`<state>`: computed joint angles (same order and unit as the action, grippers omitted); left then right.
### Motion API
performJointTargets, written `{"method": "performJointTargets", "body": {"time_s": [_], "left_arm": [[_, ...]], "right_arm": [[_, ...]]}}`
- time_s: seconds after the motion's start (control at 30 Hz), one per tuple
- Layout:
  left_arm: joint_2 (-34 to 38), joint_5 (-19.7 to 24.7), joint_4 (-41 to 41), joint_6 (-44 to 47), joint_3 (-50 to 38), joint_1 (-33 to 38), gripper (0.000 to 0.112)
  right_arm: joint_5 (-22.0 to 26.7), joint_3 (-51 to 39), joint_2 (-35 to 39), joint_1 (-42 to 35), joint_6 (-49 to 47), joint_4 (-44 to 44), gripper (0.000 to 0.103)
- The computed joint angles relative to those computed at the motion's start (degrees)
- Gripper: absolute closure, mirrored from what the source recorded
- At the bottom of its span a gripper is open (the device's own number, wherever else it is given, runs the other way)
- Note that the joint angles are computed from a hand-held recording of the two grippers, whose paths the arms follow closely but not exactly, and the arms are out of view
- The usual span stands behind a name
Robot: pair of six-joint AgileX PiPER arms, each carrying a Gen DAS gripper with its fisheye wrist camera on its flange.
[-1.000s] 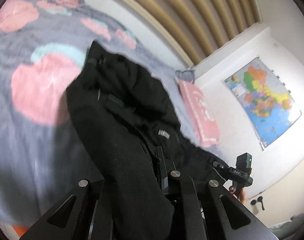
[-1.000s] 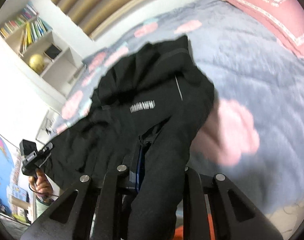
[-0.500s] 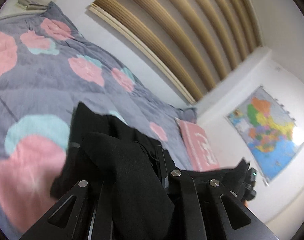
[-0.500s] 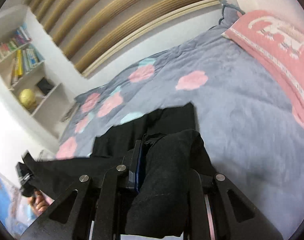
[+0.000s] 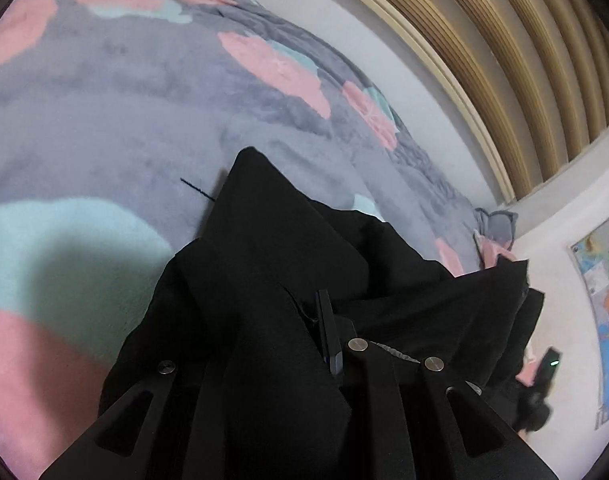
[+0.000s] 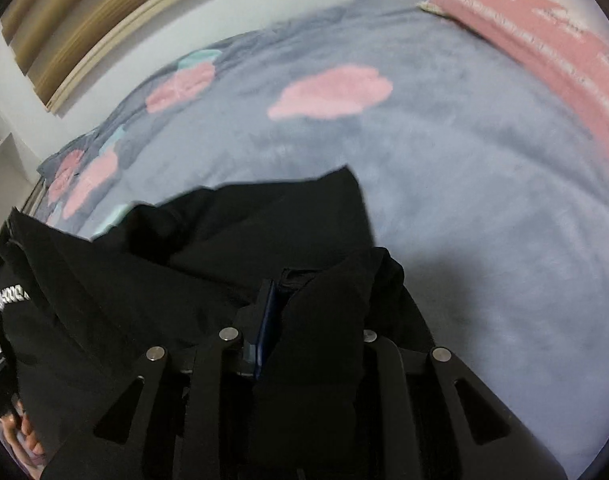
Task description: Fold large clothes
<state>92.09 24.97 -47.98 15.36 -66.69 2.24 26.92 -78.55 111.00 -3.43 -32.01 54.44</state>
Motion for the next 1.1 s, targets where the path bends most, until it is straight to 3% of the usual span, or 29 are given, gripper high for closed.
{"method": "performJointTargets", "body": {"time_s": [0.07,0.17,0.27,0.33,0.43,0.47,0.5,0.53,0.57,0.6,0.67,0.77,0.9,0.97,1.1], "left_arm": [[0.8,-0.2,-0.8,1.5,-0.3,0.1,0.095],[0.2,-3.2,3.0,-0.7,0.9,-2.0,0.095],[-0.3,-3.3,0.5,2.2,1.4,-1.7,0.095],[-1.2,-1.2,-4.5,7.6,1.9,-0.4,0.094],[-4.9,6.2,-2.5,9.0,0.8,2.1,0.082],[-7.6,9.8,-5.5,13.2,1.3,4.0,0.069],[-9.3,12.4,-8.3,16.5,1.7,5.7,0.054],[-11.3,15.5,-11.0,19.5,2.2,7.7,0.046],[-14.1,19.7,-14.8,23.4,3.2,10.9,0.033],[-16.2,21.7,-16.9,25.8,4.0,13.0,0.030],[-20.7,23.1,-19.5,29.2,5.6,16.7,0.029],[-21.2,19.8,-16.5,28.6,4.3,16.9,0.025],[-12.2,17.6,-5.0,19.6,-2.6,12.8,0.025],[-7.5,16.6,-1.4,16.9,-5.6,11.4,0.025],[-2.0,17.6,-4.6,21.1,-8.9,12.6,0.025]], "right_arm": [[-1.2,1.4,0.5,-0.2,-5.9,6.4,0.080],[-4.6,2.8,-0.5,1.3,-6.5,6.2,0.080],[-2.3,2.3,-1.0,0.6,-5.3,4.8,0.078],[2.4,1.7,-1.9,-1.2,-4.6,3.8,0.075],[11.1,4.0,-5.6,-6.2,-11.3,8.3,0.064],[14.9,5.7,-7.3,-8.7,-15.2,11.1,0.058],[18.6,7.2,-8.6,-11.1,-18.5,13.8,0.044],[23.3,9.6,-10.3,-14.5,-22.4,17.3,0.030],[26.9,12.4,-12.0,-17.8,-26.0,21.1,0.024],[30.0,14.9,-13.3,-20.8,-29.0,24.5,0.016],[33.3,17.3,-14.6,-25.0,-32.5,28.2,0.014],[27.3,15.0,-14.2,-23.0,-32.5,25.6,0.014],[16.0,8.6,-10.8,-15.1,-32.7,17.0,0.014],[14.0,5.5,-8.2,-12.9,-35.1,16.2,0.014],[14.0,-4.1,-1.1,-9.9,-32.9,11.5,0.013]]}}
